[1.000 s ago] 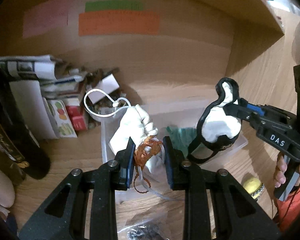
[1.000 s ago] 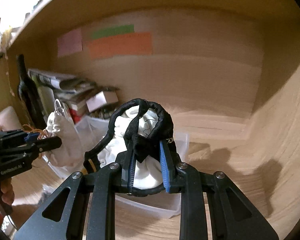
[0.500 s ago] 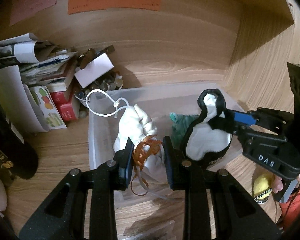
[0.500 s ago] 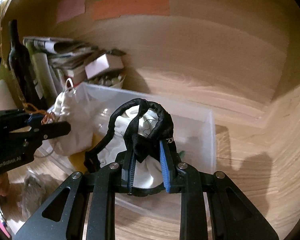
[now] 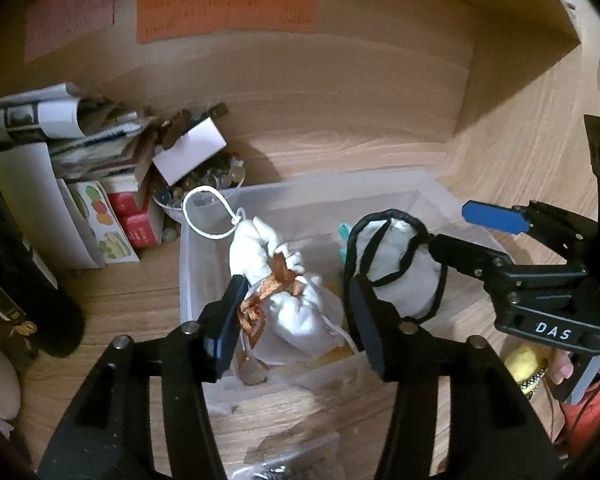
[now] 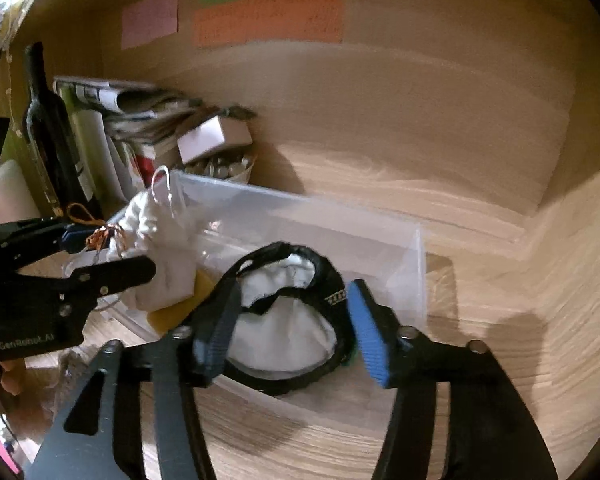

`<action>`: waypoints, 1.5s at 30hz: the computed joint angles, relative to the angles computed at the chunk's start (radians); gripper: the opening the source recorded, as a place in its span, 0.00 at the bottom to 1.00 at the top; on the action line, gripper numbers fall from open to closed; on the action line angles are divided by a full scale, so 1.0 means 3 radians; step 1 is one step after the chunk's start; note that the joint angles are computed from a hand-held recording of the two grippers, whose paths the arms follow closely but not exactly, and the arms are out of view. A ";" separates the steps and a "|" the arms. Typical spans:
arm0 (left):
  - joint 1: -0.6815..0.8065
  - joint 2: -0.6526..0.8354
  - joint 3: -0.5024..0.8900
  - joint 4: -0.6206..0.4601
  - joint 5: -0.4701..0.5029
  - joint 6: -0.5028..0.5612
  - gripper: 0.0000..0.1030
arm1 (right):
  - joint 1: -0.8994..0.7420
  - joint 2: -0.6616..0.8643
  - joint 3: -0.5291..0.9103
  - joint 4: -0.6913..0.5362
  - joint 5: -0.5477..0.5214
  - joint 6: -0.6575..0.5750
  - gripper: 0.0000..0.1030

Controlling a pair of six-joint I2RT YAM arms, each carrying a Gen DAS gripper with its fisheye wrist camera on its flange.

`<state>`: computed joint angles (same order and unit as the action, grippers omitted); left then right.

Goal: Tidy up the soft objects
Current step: 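Place pouch and mask into the clear box and open both tools, then grasp the bagged grey gloves with the left tool while the right tool grasps the braided cord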

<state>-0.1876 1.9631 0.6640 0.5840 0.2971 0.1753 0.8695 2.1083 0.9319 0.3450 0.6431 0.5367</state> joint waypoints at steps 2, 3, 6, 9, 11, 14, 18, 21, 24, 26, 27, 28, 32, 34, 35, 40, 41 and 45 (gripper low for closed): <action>-0.0003 -0.0105 -0.0107 0.0078 -0.0007 -0.0011 0.59 | 0.0049 -0.0071 -0.0057 0.0019 0.0084 0.0012 0.56; 0.0000 -0.0160 -0.0164 0.0125 -0.0009 -0.0021 0.63 | 0.0087 -0.0134 -0.0109 0.0027 0.0141 0.0028 0.58; 0.0008 -0.0354 -0.0362 0.0265 -0.0015 -0.0057 0.70 | 0.0176 -0.0257 -0.0199 0.0047 0.0282 0.0043 0.65; 0.0011 -0.0527 -0.0559 0.0415 -0.0047 -0.0079 0.79 | 0.0272 -0.0354 -0.0264 0.0065 0.0419 0.0057 0.67; 0.0021 -0.0637 -0.0686 0.0507 -0.0072 -0.0088 0.84 | 0.0351 -0.0424 -0.0321 0.0063 0.0507 0.0080 0.68; 0.0036 -0.0780 -0.0881 0.0658 -0.0114 -0.0101 0.89 | 0.0484 -0.0501 -0.0386 0.0047 0.0649 0.0153 0.72; 0.0092 -0.0956 -0.1098 0.0757 -0.0097 -0.0109 0.94 | 0.0672 -0.0580 -0.0483 0.0012 0.0879 0.0270 0.78; 0.0135 -0.1046 -0.1289 0.0926 -0.0123 -0.0132 0.97 | 0.0796 -0.0615 -0.0527 -0.0073 0.0996 0.0403 0.79; 0.0211 -0.1101 -0.1467 0.1076 -0.0089 -0.0099 0.99 | 0.0923 -0.0624 -0.0573 -0.0186 0.1097 0.0604 0.79; 0.0259 -0.1118 -0.1566 0.1134 -0.0060 -0.0081 0.99 | 0.0998 -0.0601 -0.0586 -0.0298 0.1162 0.0772 0.80; 0.0287 -0.1106 -0.1605 0.1145 -0.0037 -0.0069 0.99 | 0.1032 -0.0578 -0.0598 -0.0341 0.1175 0.0865 0.80; 0.0317 -0.1104 -0.1637 0.1136 -0.0010 -0.0054 0.99 | 0.1055 -0.0578 -0.0614 -0.0380 0.1180 0.0931 0.80; 0.0413 -0.0857 -0.1684 0.1219 0.0056 -0.0016 0.99 | 0.1138 -0.0457 -0.0610 -0.0577 0.1173 0.1298 0.80; 0.0441 -0.0660 -0.1682 0.1298 0.0059 0.0005 0.99 | 0.1170 -0.0372 -0.0598 -0.0679 0.1146 0.1502 0.80; 0.0452 -0.0557 -0.1674 0.1342 0.0068 0.0014 0.99 | 0.1184 -0.0329 -0.0594 -0.0718 0.1126 0.1594 0.80; 0.0471 -0.0116 -0.1693 0.1529 0.0071 0.0060 0.99 | 0.1265 -0.0118 -0.0587 -0.0868 0.1010 0.2074 0.80; 0.0470 -0.0049 -0.1687 0.1556 0.0070 0.0066 0.99 | 0.1280 -0.0081 -0.0581 -0.0901 0.0992 0.2160 0.80; 0.0434 0.0155 -0.1600 0.1529 0.0034 0.0042 0.99 | 0.1292 0.0064 -0.0609 -0.0855 0.0854 0.2362 0.80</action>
